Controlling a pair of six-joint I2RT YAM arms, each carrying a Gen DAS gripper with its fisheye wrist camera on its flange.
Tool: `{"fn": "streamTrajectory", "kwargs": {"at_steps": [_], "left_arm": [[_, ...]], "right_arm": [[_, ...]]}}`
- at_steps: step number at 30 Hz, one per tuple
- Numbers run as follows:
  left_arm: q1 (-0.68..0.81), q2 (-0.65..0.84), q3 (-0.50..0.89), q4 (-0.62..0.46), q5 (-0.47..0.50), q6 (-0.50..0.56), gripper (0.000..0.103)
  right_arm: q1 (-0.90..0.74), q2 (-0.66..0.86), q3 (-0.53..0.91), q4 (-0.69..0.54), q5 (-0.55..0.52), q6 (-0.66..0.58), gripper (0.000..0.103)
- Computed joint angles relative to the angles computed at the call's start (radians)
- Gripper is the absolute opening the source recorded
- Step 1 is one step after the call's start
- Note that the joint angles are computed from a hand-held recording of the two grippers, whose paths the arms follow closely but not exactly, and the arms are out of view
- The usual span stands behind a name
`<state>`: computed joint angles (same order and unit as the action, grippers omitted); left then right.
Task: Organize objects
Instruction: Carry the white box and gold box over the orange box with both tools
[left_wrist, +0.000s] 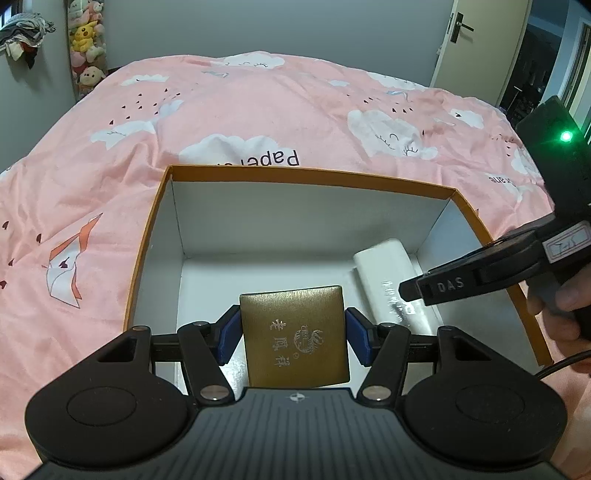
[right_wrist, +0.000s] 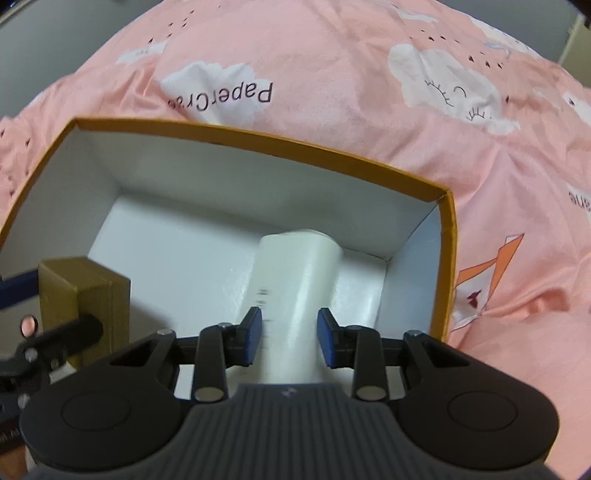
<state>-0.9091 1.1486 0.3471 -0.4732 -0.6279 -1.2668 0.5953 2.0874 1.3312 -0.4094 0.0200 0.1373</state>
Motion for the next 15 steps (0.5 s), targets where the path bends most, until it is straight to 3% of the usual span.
{"fn": "streamTrajectory", "kwargs": {"at_steps": [6,13,15], "left_arm": [[0.024,0.019,-0.01,0.041,0.02,0.026,0.068],[0.022,0.035,-0.011,0.061,0.026,0.039,0.068],[0.022,0.035,-0.012,0.064,0.026,0.039,0.068]], "right_arm": [[0.005,-0.005,0.017,-0.112,-0.072,-0.075,0.035],[0.078,0.058,0.031,-0.12,0.1,-0.151,0.045],[0.074,0.07,0.041,-0.124,0.105,-0.142,0.045]]}}
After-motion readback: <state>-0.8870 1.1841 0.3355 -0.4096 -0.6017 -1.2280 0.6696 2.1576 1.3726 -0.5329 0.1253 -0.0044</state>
